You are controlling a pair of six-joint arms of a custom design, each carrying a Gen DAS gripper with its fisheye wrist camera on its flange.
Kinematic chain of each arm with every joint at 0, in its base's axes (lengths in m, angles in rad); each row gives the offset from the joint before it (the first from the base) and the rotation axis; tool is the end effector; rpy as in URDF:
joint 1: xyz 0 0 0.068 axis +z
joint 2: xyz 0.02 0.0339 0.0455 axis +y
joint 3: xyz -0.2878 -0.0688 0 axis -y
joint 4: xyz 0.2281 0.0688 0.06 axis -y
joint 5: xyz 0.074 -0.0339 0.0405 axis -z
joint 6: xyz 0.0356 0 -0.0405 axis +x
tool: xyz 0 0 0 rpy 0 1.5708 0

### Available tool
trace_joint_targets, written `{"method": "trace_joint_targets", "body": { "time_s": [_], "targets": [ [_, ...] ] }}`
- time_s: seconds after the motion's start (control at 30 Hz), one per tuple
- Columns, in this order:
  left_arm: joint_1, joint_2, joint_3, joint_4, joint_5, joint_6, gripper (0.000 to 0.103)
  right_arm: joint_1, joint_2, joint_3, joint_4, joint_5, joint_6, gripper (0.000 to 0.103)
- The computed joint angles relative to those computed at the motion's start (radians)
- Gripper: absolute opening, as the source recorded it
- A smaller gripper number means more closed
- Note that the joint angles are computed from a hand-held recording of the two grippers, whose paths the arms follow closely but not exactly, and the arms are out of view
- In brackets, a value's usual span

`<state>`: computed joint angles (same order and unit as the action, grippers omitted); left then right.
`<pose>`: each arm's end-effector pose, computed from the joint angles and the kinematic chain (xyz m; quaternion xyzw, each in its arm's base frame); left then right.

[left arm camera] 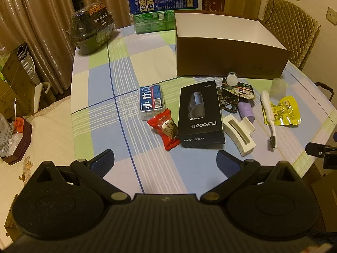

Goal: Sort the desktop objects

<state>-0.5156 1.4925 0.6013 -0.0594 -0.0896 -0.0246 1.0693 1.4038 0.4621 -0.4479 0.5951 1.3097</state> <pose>0.2201 -0.1211 0.1716 0.2180 0.9261 -0.0402 0.3052 0.1009 0.1426 0.1464 0.1405 0.9421 -0.0284 0.3032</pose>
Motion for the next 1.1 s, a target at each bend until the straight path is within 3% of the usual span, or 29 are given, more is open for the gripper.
{"method": "trace_joint_targets", "body": {
  "time_s": [0.73, 1.1],
  "targets": [
    [0.009, 0.023, 0.020, -0.002, -0.014, -0.021, 0.102, -0.050, 0.022, 0.002, 0.056, -0.016, -0.066, 0.101],
    [0.053, 0.084, 0.066, -0.011, 0.030, -0.019, 0.102, -0.137, 0.052, 0.007, 0.143, -0.049, -0.176, 0.101]
  ]
}}
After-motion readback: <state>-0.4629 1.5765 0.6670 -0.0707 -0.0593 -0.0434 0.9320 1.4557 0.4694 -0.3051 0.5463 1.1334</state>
